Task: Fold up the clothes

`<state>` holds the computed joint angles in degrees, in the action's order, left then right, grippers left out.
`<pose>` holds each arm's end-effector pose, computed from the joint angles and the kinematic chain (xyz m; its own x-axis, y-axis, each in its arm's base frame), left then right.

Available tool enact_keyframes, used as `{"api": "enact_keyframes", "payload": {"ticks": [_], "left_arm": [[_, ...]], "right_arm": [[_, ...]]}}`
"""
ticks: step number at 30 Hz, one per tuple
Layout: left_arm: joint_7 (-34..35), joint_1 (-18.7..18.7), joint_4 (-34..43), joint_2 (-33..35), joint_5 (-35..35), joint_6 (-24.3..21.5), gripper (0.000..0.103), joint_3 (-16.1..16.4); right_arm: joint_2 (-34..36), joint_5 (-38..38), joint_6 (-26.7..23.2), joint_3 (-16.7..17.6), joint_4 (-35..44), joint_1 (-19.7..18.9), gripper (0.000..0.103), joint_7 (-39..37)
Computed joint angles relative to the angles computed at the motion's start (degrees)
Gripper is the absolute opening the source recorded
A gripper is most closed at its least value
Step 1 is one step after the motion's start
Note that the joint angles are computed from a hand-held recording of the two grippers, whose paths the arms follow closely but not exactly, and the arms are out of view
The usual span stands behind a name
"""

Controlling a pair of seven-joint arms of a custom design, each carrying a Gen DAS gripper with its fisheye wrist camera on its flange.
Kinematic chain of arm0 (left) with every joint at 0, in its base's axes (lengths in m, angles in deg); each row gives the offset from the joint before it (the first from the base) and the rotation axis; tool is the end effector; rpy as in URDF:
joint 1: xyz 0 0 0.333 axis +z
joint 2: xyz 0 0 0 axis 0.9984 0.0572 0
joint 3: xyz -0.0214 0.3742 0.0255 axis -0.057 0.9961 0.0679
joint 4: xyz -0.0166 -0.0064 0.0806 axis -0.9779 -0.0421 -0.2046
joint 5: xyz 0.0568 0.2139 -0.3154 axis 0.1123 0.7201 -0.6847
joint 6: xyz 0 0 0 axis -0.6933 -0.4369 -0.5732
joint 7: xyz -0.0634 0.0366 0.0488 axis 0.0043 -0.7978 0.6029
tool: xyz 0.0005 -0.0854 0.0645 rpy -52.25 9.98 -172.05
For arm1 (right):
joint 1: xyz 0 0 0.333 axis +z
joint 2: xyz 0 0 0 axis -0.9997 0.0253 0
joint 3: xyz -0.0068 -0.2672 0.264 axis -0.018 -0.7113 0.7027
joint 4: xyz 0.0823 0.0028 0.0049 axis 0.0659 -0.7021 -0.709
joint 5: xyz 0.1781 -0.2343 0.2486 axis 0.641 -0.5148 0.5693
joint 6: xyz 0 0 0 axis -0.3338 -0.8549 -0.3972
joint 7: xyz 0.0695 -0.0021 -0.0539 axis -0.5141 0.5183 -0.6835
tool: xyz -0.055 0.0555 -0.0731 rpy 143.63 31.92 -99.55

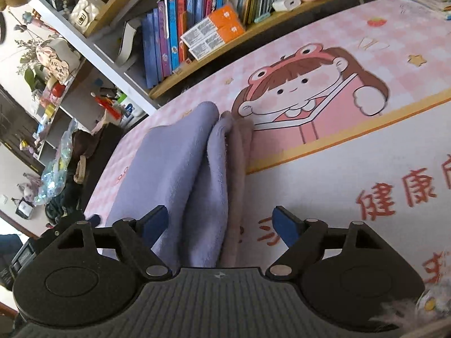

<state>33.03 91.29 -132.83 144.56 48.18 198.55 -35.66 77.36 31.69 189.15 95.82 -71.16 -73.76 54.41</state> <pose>0.7236 -0.3498 0.3578 -0.4951 -0.7163 0.4917 -0.6288 -0.0950 -0.7717 0.6372 0.2756 0.3663 -0.0739 -0.7842 -0.6161 -0.6783 0.4924 -0.5454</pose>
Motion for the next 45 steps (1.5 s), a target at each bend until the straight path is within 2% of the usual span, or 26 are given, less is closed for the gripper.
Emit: {"api": "enact_keyframes", "payload": {"ticks": [1,5,7,8,9,10,13,16,17,20,22,23,25,26,28,30,31,32,34,36,39,42,45], "left_arm": [[-0.1,0.3,1.5,1.4,-0.1,-2.2,0.095,-1.3],[0.8,-2.1,6.9,3.5,-4.3,-8.8,0.087,-0.5],[1.9,-3.0,8.9,4.1,-5.8,-10.8,0.082,-0.3],[2.8,-2.8,9.7,4.7,-6.6,-12.2,0.075,-1.3],[3.5,-2.7,10.4,5.5,-7.5,-13.3,0.066,-2.5],[3.7,-3.1,10.4,5.3,-8.4,-13.4,0.066,-2.3],[5.4,-5.3,7.4,1.8,-8.9,-9.8,0.057,1.8],[9.2,-4.4,4.1,0.1,-9.3,-8.6,0.056,0.7],[10.3,-3.9,3.4,-0.2,-9.6,-8.9,0.056,0.2],[12.2,-3.1,3.4,0.0,-11.8,-11.5,0.057,-1.0],[12.5,-2.9,4.3,0.5,-14.1,-13.2,0.061,-1.3],[12.8,-2.9,4.8,0.7,-15.1,-13.9,0.064,-1.4],[13.7,-3.1,5.5,0.9,-16.7,-14.6,0.067,-1.3],[14.1,-3.2,5.6,1.0,-17.5,-14.8,0.067,-1.3],[15.6,-2.7,5.7,1.8,-19.2,-15.1,0.067,-2.6],[16.9,-2.5,5.5,2.4,-20.8,-14.4,0.066,-3.4],[17.6,-2.6,5.2,2.4,-21.6,-13.6,0.066,-3.5],[18.2,-2.8,4.9,2.2,-22.1,-12.8,0.064,-3.4],[19.0,-3.6,4.3,1.4,-22.1,-11.4,0.060,-2.5],[19.9,-3.7,4.3,1.0,-21.6,-11.1,0.059,-2.3],[20.9,-3.7,5.8,1.6,-21.5,-11.7,0.059,-3.0],[21.8,-4.3,8.4,2.5,-22.0,-12.9,0.059,-3.1],[22.6,-6.6,12.8,2.7,-23.0,-15.1,0.059,-0.8]], "right_arm": [[0.4,-0.3,-0.2,0.0,0.7,0.0,0.079,-0.2],[2.2,-1.1,-1.3,0.0,3.6,0.0,0.070,-1.3],[3.2,-1.5,-1.5,0.3,4.9,-0.1,0.060,-2.1],[4.0,-2.8,-1.5,1.9,5.6,-1.6,0.054,-2.1],[4.3,-2.7,-1.6,1.6,6.0,-1.3,0.052,-2.6],[4.5,-2.6,-1.7,1.2,6.4,-0.8,0.046,-3.1],[3.6,-2.6,1.0,-2.6,5.2,2.6,0.032,-6.6],[1.6,-0.2,2.0,-9.1,2.8,8.8,0.030,-12.5],[0.9,0.5,2.1,-9.8,1.8,9.5,0.030,-14.0],[0.0,-0.6,2.6,-5.0,-0.2,5.1,0.032,-14.0],[0.0,-2.1,2.4,-1.2,-0.8,1.2,0.043,-12.2],[0.3,-2.9,2.2,0.7,-0.8,-0.8,0.044,-10.8],[1.2,-4.6,2.4,3.7,-0.6,-3.7,0.056,-8.4],[1.7,-5.5,2.5,5.0,-0.5,-5.0,0.058,-7.2],[2.3,-5.5,4.5,4.4,-0.5,-4.2,0.060,-5.9],[2.8,-5.6,6.1,3.7,-0.4,-3.5,0.057,-4.8],[2.8,-5.4,6.5,2.5,-0.4,-2.2,0.050,-4.9],[2.7,-5.0,6.9,1.4,-0.4,-1.1,0.047,-5.2],[2.3,-3.6,7.5,-1.4,-0.6,1.9,0.036,-6.7],[1.6,-1.9,7.4,-4.3,-0.6,4.9,0.033,-9.4],[1.3,0.1,7.5,-6.8,-0.1,7.5,0.031,-13.3],[1.8,0.3,7.5,-6.3,1.5,6.7,0.031,-15.1],[2.8,-0.9,5.7,-5.2,4.4,5.1,0.031,-16.1]]}}
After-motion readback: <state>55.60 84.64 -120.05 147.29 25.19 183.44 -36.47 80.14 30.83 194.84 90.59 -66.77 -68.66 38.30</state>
